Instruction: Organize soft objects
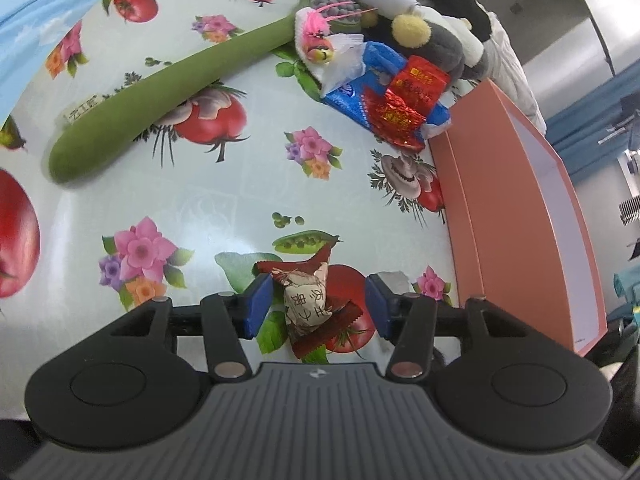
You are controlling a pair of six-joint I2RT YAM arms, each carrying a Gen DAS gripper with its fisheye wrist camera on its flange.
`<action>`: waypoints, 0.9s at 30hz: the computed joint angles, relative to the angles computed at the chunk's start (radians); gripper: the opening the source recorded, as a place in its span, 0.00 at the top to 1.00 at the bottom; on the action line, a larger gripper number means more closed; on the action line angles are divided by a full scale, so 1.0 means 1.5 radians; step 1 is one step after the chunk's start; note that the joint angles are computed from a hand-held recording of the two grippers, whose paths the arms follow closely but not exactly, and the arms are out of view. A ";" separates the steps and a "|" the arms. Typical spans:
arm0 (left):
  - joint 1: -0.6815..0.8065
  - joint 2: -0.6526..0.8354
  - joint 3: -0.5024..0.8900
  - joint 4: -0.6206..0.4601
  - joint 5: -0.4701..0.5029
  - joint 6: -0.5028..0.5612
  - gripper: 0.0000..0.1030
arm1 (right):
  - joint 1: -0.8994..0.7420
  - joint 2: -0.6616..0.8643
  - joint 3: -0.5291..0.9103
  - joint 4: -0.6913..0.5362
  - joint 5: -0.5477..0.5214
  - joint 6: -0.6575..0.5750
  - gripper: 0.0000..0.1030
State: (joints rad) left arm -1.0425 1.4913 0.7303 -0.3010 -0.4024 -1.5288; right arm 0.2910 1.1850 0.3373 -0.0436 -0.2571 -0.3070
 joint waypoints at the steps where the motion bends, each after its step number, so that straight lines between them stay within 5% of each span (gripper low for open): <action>1: -0.002 0.003 0.004 -0.006 -0.002 -0.009 0.44 | 0.004 0.014 0.000 0.010 0.006 0.002 0.56; 8: -0.003 0.030 0.013 0.004 0.012 -0.038 0.45 | 0.001 -0.006 -0.023 0.035 0.029 0.025 0.73; 19: 0.000 0.076 0.033 0.026 0.006 -0.034 0.46 | -0.049 -0.063 -0.023 -0.007 0.006 0.010 0.75; 27: 0.001 0.094 0.033 0.066 -0.001 0.017 0.64 | -0.067 -0.091 -0.011 -0.035 -0.013 0.011 0.75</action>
